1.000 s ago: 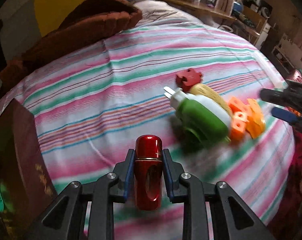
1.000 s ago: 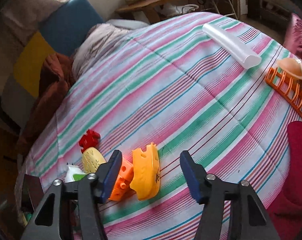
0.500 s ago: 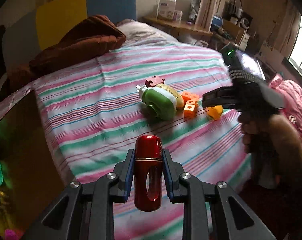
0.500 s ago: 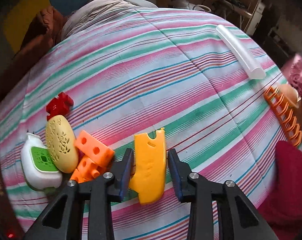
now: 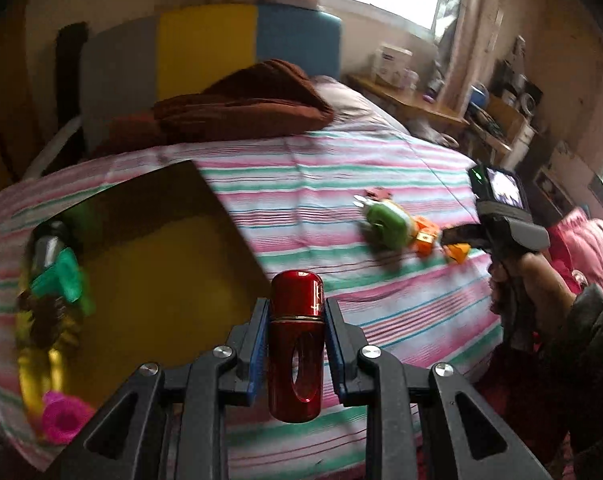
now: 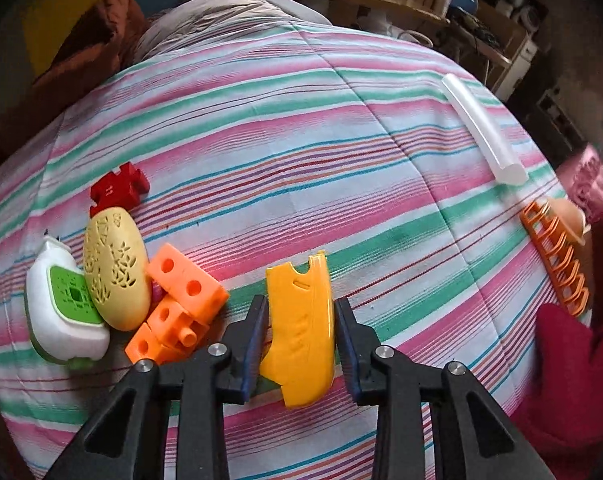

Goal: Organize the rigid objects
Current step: 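Lift red cylinder with left gripper while right gripper grasps yellow piece, then lower the red cylinder into the tray and open the left gripper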

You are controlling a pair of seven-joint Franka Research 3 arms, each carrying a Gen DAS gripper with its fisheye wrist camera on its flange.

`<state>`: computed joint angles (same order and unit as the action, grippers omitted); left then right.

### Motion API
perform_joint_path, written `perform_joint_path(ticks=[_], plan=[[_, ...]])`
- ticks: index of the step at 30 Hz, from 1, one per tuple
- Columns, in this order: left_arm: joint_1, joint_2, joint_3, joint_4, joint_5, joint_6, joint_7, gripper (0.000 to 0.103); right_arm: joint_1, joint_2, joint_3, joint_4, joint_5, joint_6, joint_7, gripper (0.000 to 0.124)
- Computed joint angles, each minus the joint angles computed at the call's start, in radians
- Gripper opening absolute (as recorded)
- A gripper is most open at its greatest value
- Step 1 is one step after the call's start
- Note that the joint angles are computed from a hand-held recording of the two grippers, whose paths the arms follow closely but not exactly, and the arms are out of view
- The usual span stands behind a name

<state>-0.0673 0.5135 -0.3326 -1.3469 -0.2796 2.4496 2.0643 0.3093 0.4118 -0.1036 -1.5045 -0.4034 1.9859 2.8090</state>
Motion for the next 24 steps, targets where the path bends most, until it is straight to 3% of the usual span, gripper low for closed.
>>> perform_joint_path(ticks=[6, 13, 24], plan=[[0.035, -0.003, 0.055, -0.009, 0.031, 0.045, -0.079, 0.026, 0.016, 0.038, -0.002, 0.059, -0.027, -0.056, -0.047, 0.030], [0.071, 0.081, 0.109, 0.089, 0.107, 0.022, -0.246, 0.026, 0.025, 0.050, -0.006, 0.073, -0.036, -0.072, -0.063, 0.030], [0.122, 0.289, 0.081, 0.392, 0.071, -0.195, -0.435, 0.026, 0.024, 0.065, -0.013, 0.090, -0.043, -0.081, -0.091, 0.030]])
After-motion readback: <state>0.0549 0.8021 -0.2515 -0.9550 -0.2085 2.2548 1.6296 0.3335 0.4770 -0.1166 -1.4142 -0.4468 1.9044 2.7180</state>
